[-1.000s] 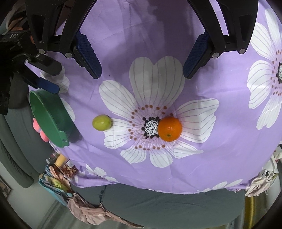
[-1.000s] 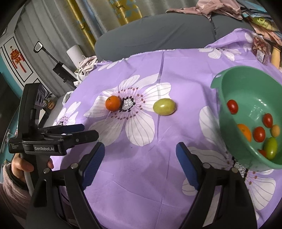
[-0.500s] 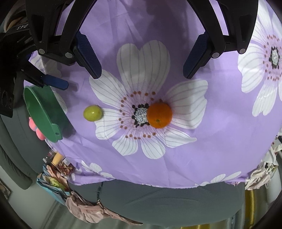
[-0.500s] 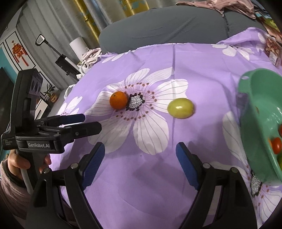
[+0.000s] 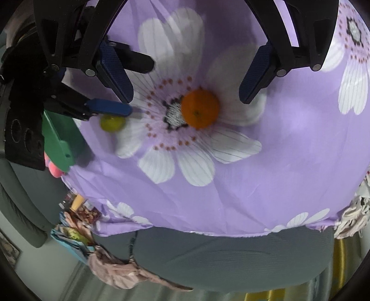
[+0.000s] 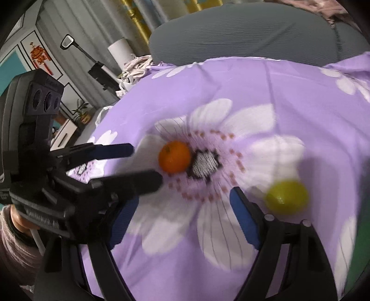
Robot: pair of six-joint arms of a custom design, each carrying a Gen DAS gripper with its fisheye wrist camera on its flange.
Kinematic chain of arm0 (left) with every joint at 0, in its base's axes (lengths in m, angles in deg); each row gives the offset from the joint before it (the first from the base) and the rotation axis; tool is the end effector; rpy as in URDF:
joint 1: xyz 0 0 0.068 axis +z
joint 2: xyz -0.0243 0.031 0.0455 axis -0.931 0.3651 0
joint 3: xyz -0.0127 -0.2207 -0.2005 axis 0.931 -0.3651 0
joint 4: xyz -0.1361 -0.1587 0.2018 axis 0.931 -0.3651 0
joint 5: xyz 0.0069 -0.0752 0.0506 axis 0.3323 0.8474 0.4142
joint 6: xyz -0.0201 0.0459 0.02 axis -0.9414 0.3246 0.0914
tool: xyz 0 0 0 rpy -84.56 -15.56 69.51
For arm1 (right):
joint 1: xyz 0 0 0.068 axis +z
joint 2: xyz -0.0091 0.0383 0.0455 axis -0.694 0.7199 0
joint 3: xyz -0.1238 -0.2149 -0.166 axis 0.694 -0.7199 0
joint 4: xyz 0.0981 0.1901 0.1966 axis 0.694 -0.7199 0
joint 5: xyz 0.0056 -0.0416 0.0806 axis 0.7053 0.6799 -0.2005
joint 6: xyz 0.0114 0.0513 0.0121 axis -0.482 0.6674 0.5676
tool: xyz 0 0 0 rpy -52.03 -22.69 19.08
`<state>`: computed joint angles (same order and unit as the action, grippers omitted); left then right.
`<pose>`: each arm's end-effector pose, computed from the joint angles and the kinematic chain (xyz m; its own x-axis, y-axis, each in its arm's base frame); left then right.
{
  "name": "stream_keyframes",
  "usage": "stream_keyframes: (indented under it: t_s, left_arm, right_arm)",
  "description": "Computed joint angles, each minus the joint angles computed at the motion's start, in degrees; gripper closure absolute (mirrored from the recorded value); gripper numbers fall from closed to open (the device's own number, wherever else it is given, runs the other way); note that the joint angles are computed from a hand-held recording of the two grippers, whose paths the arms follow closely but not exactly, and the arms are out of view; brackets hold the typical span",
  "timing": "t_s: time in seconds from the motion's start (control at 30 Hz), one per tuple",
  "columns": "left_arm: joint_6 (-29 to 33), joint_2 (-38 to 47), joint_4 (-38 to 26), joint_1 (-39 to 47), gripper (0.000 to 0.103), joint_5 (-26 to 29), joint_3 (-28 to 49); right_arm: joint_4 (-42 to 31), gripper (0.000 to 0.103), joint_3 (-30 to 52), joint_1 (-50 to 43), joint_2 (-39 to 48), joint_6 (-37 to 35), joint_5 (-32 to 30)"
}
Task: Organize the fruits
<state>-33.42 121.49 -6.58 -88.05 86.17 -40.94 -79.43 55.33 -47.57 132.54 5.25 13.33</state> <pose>0.2556 -0.0915 0.1753 -0.8446 -0.1406 -0.5165 0.0017 0.9642 -0.2652 0.3168 0.0035 0.1487 -0.7303 -0.4049 -0.5503 -0.6548 0.6446 0.3946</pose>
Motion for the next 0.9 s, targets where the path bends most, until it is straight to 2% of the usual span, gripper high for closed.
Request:
stream_keyframes:
  t_s: [0.1,0.2,0.3,0.37,0.4,0.47,0.57,0.7,0.8,0.9]
  left_arm:
    - [1.96,2.54,0.03,1.98,0.021,2.31,1.44]
    - [3.63,4.05,-0.08,2.88,0.031,4.34,2.43]
    - [4.59,6.24,-0.43,3.69,0.039,6.37,3.87]
    - [4.89,8.62,-1.51,4.32,0.049,7.38,5.24]
    - [4.37,9.27,-1.69,4.60,0.050,7.38,5.44]
    - [4.13,8.96,-1.97,4.78,0.062,6.49,5.19]
    - [2.31,5.19,-2.54,4.05,0.062,7.25,4.12]
    - [0.65,-0.38,-5.48,-3.83,0.062,4.65,7.29]
    - [0.61,2.77,-5.78,-12.79,0.062,2.05,14.23]
    - [0.87,10.51,-4.44,-18.18,0.062,3.71,22.26]
  right_arm:
    - [1.21,0.030,2.20,3.32,3.32,1.83,0.30]
    - [1.78,0.039,3.61,5.73,5.25,2.74,1.38]
    - [2.91,0.050,3.92,7.80,6.05,3.31,1.75]
    - [3.64,0.061,4.15,8.87,6.96,3.28,3.02]
    - [3.58,0.061,4.44,9.33,7.78,3.29,2.87]
    - [5.69,0.062,3.45,9.69,7.33,3.66,3.09]
    - [4.33,0.063,3.50,8.70,6.57,3.40,1.96]
    - [2.45,0.063,0.29,2.17,-2.22,1.01,-1.60]
    - [-1.97,0.063,-0.80,-8.50,-9.76,-3.40,-4.54]
    - [-8.93,0.063,3.14,-20.53,-9.96,-8.58,-6.58]
